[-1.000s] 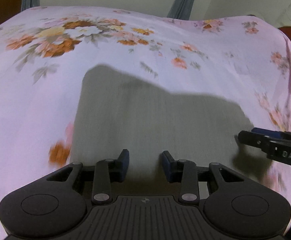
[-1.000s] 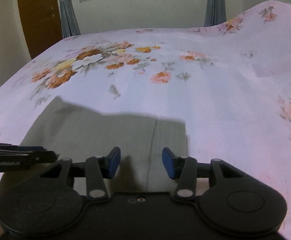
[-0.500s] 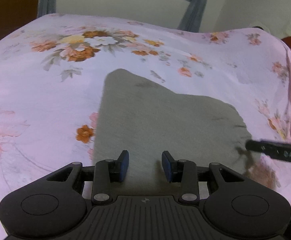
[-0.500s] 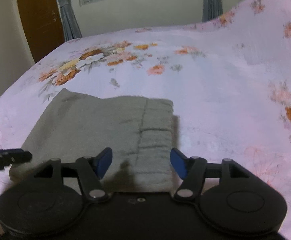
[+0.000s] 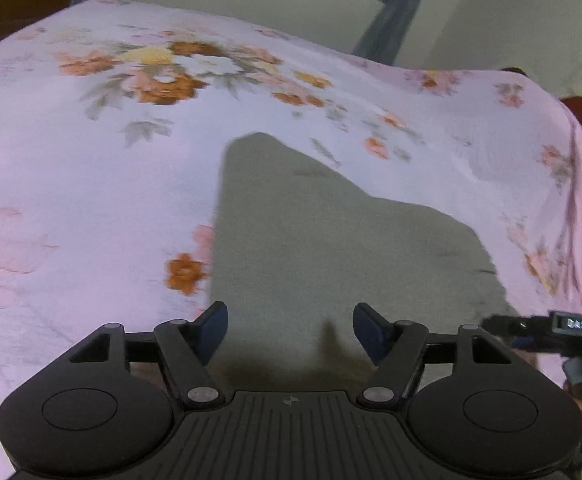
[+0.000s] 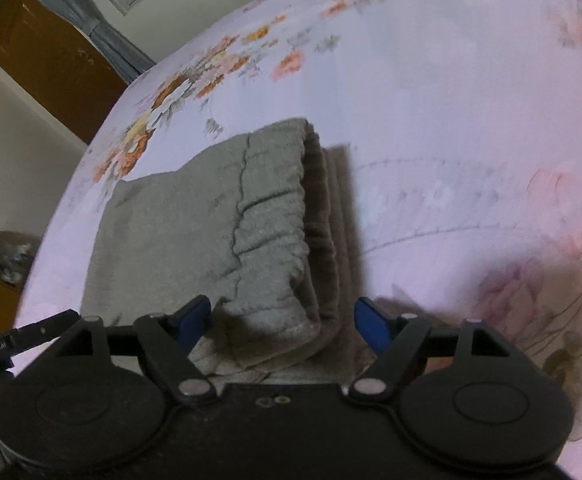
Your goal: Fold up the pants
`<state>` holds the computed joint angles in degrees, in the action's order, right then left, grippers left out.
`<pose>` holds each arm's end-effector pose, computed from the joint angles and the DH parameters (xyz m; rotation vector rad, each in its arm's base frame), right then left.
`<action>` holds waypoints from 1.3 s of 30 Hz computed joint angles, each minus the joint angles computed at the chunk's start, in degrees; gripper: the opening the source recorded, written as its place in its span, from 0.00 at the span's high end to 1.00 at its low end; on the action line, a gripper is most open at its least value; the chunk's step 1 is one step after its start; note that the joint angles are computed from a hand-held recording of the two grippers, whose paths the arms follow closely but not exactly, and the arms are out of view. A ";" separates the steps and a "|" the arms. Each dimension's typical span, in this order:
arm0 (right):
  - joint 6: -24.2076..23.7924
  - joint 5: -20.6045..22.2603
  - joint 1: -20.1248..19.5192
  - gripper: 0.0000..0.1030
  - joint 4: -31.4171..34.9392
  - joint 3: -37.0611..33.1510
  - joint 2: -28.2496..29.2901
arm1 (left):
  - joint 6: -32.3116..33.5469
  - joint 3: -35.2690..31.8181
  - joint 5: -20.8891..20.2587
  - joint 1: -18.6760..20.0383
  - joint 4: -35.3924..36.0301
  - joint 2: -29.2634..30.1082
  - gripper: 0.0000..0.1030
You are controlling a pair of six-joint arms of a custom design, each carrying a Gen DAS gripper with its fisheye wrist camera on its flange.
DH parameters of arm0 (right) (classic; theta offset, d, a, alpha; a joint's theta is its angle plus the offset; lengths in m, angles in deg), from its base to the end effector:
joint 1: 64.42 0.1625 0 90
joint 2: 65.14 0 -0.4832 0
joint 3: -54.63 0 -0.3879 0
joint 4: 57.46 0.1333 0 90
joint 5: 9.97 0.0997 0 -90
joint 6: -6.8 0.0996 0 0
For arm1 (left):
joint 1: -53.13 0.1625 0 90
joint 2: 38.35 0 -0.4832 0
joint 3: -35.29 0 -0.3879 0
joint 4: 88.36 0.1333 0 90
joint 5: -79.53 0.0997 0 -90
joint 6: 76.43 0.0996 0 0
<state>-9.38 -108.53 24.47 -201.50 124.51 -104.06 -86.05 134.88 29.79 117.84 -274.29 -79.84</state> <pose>0.1022 -0.8410 0.2150 0.3345 -2.8653 0.5498 -0.1170 -0.7104 0.1544 0.0292 2.4766 -1.0735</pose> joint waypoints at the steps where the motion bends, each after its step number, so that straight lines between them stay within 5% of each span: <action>1: 0.46 0.73 -0.29 0.21 1.27 -0.65 0.23 | -0.83 -0.21 -0.22 0.49 1.14 -0.22 0.32; 9: 0.40 5.55 -2.14 0.19 7.26 -4.53 1.58 | -3.53 -1.42 -10.76 5.05 4.17 0.35 0.33; 13: 0.85 10.37 -3.76 0.21 10.35 -6.59 2.49 | -6.08 -2.54 -17.63 7.43 4.54 0.48 0.51; 17: 1.77 14.17 -4.41 0.44 11.60 -6.96 2.58 | -8.85 -3.64 -20.18 8.01 4.00 1.44 0.65; 21: 0.23 15.94 -4.43 0.47 11.90 -6.95 2.15 | -8.79 -3.16 -22.28 8.09 1.61 1.53 0.71; 25: -0.31 14.22 -4.06 0.43 11.47 -8.69 4.53 | -9.21 -5.79 -21.88 8.83 3.20 3.64 0.70; 29: 0.43 12.40 -2.88 0.49 7.02 -6.45 3.92 | -6.92 -5.77 -15.60 6.29 2.48 3.95 0.72; 39: -1.52 21.50 -0.51 0.51 6.25 -8.08 2.56 | -1.40 -6.86 -15.01 3.42 -3.65 2.07 0.78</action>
